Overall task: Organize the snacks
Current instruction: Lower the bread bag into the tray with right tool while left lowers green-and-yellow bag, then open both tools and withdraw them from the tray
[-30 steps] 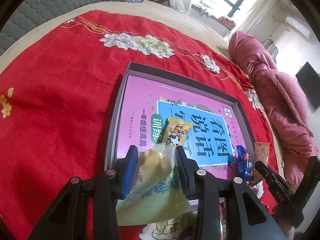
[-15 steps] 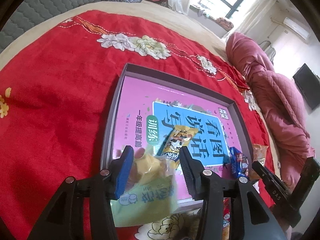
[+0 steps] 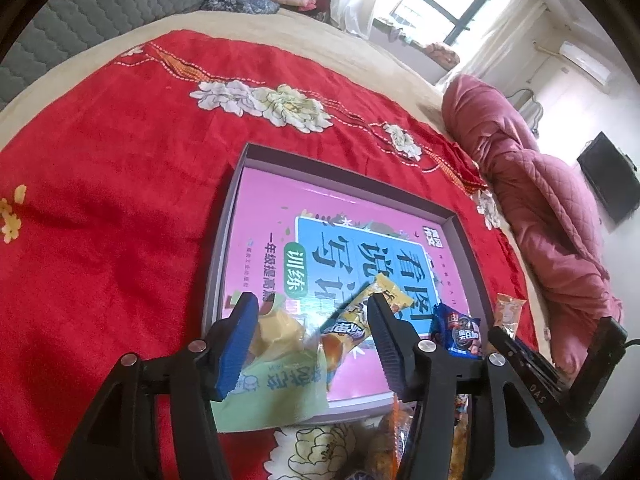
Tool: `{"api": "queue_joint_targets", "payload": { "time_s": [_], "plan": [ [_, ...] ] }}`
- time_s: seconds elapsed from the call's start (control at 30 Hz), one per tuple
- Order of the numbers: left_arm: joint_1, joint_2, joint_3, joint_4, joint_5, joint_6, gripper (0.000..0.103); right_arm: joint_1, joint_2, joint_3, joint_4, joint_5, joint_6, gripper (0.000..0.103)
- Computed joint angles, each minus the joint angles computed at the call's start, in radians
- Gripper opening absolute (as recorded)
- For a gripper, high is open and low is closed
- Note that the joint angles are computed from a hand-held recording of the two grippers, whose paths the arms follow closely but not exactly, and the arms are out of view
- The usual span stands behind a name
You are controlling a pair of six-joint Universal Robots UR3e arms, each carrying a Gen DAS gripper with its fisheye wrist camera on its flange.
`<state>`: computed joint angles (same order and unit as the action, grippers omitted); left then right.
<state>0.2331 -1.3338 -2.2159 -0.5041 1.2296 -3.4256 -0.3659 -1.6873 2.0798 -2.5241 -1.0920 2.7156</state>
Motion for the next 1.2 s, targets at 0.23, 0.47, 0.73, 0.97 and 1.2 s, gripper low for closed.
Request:
{"api": "queue_joint_targets", "payload": {
  "time_s": [0.23,0.47,0.73,0.97,1.2],
  "plan": [
    [0.003,0.034,0.009,-0.031,-0.001,-0.003,0.061,0.003,-0.008,-0.011,0.014,0.014,-0.003,0.045],
    [0.012,0.096,0.020,-0.117,0.003,0.021,0.062,0.015,-0.018,-0.033,0.049,0.007,0.007,0.045],
    [0.038,0.211,0.061,-0.243,-0.009,0.025,0.074,-0.019,-0.120,-0.059,0.160,0.035,-0.020,0.058],
    [0.033,0.274,0.105,-0.360,0.009,0.038,0.074,-0.059,-0.189,-0.089,0.270,0.066,-0.051,0.065],
    [-0.021,0.274,0.143,-0.410,0.069,0.027,0.075,-0.091,-0.242,-0.097,0.335,0.084,-0.084,0.066]
  ]
}}
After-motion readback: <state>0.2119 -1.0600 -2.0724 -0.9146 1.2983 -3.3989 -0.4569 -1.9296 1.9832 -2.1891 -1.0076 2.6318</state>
